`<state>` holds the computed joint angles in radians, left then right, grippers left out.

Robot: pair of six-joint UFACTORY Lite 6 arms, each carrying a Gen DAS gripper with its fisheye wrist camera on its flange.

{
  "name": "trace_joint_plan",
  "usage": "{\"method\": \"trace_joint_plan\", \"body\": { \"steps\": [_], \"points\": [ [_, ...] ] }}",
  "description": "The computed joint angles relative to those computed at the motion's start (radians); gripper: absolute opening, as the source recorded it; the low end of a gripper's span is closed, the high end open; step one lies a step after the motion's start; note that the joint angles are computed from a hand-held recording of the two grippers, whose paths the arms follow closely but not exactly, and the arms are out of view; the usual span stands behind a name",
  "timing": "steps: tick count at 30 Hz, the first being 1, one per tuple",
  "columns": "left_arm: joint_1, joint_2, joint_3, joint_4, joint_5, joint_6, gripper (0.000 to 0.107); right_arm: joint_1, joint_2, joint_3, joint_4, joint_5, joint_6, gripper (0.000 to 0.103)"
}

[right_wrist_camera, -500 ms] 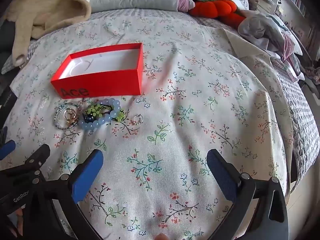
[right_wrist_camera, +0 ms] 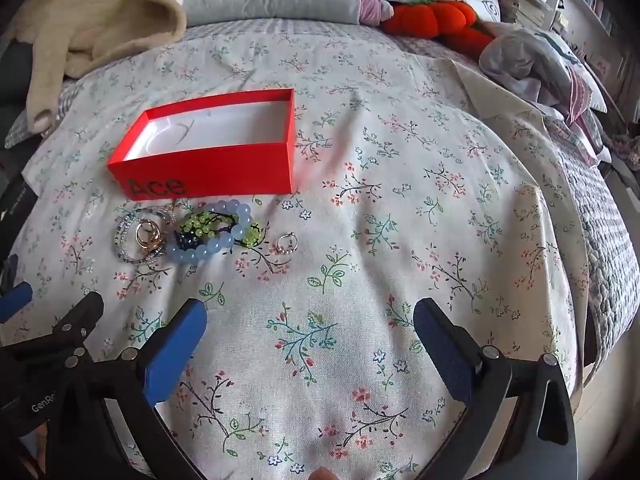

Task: Organize jewelry

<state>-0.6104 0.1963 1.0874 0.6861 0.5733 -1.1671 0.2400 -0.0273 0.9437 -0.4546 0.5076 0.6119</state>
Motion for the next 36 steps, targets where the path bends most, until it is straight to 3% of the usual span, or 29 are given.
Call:
{"method": "trace_joint_plan", "body": {
  "steps": [36],
  "points": [
    [-0.028,-0.027,-0.009,0.011,0.028,-0.029,0.103,0.040,-0.026,-0.018,0.005,0.001,0.009,0.103]
  ]
}}
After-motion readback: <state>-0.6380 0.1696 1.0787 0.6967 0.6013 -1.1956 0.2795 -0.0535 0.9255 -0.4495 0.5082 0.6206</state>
